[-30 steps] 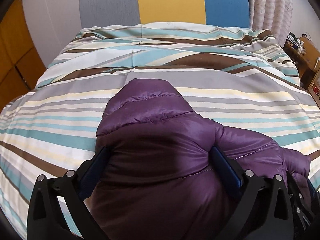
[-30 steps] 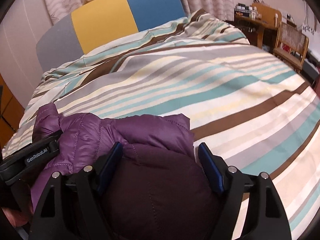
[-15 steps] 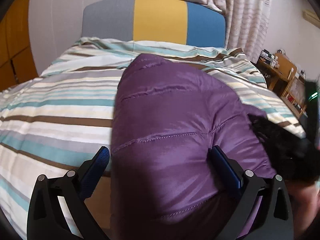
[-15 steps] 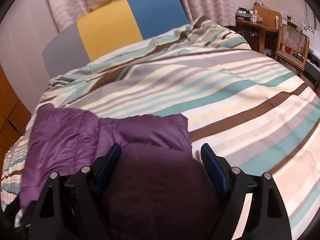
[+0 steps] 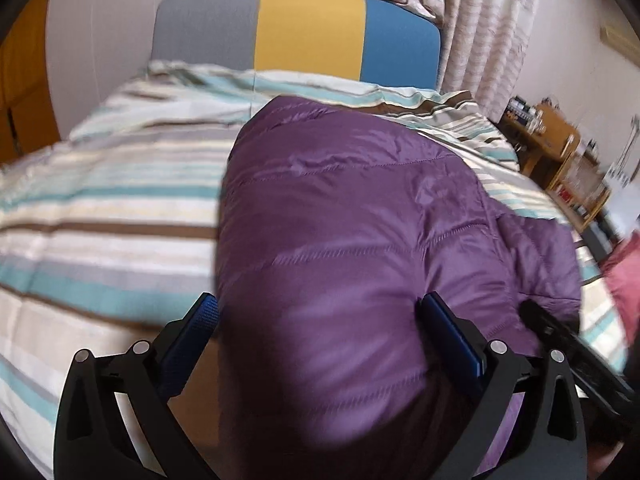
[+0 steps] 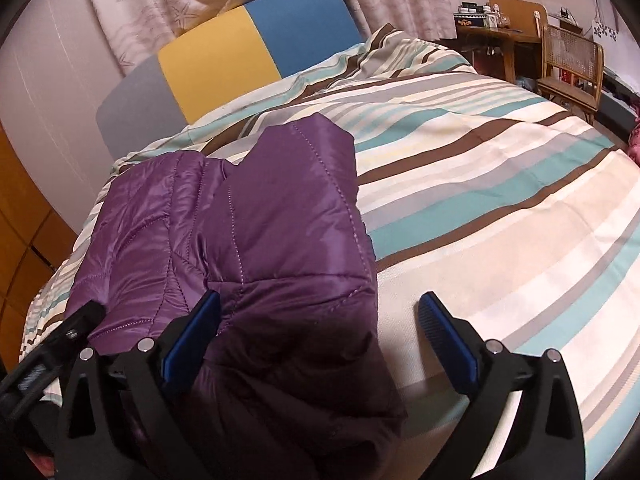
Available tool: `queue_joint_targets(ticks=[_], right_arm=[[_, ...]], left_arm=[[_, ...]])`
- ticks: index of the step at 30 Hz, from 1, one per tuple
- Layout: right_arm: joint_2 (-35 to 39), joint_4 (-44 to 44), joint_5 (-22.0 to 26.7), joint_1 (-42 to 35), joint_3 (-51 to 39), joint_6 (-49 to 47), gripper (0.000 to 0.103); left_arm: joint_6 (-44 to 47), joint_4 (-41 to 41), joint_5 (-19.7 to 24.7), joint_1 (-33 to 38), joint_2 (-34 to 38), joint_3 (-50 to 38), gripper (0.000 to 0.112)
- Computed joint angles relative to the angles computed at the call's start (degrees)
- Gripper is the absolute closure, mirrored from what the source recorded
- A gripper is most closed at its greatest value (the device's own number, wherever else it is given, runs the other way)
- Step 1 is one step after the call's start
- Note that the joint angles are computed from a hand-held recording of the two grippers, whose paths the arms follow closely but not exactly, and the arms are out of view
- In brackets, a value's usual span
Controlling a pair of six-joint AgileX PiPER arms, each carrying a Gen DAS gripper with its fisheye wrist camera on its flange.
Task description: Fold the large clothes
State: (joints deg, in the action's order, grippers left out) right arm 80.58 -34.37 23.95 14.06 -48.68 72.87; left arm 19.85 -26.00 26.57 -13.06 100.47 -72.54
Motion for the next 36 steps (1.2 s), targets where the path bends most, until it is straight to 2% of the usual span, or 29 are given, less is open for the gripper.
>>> queue_joint_targets(ticks=[6,11,12,17,25,32,36], right_arm=[[-4.51,12.09,-0.38,-1.91,2.95,-11.42,0.002],[-7.44,24.96,-0.52,-4.86,5.34,-22.6,0.002],[-7.71,25.62,0.04,-5.07,5.23,-23.24,0.002],[-7.65,25.82,5.15,-4.17,2.29,-23.32,0.002],[-4.54,25.5,8.04,-3.05,-3.42,-25.26,0.002],[-1.94,28.82,7.23,-3.97,-5.46,-30.3,0.002],[-0.96,34.87,5.53,-5.84,-5.16,-36.85,0.002]], left_arm=[[10.66,-9.44,3.47,6.32,-5.12,5.48,0.012],[18.88,-18.22,11.54,11.94,-5.16,6.1,0.012],[19.97,-19.96,13.87,13.22,-4.83,5.86,0.012],[21.53,-23.41,19.43,15.17,-3.17,4.39,0.012],[18.14,-20.85,20.27,13.3,-2.67,1.14,0.012],[16.73,-17.9,19.54,10.53,-0.59,-1.56,0.012],[16.64,-18.09,20.5,10.61,1.35,-2.49,0.012]])
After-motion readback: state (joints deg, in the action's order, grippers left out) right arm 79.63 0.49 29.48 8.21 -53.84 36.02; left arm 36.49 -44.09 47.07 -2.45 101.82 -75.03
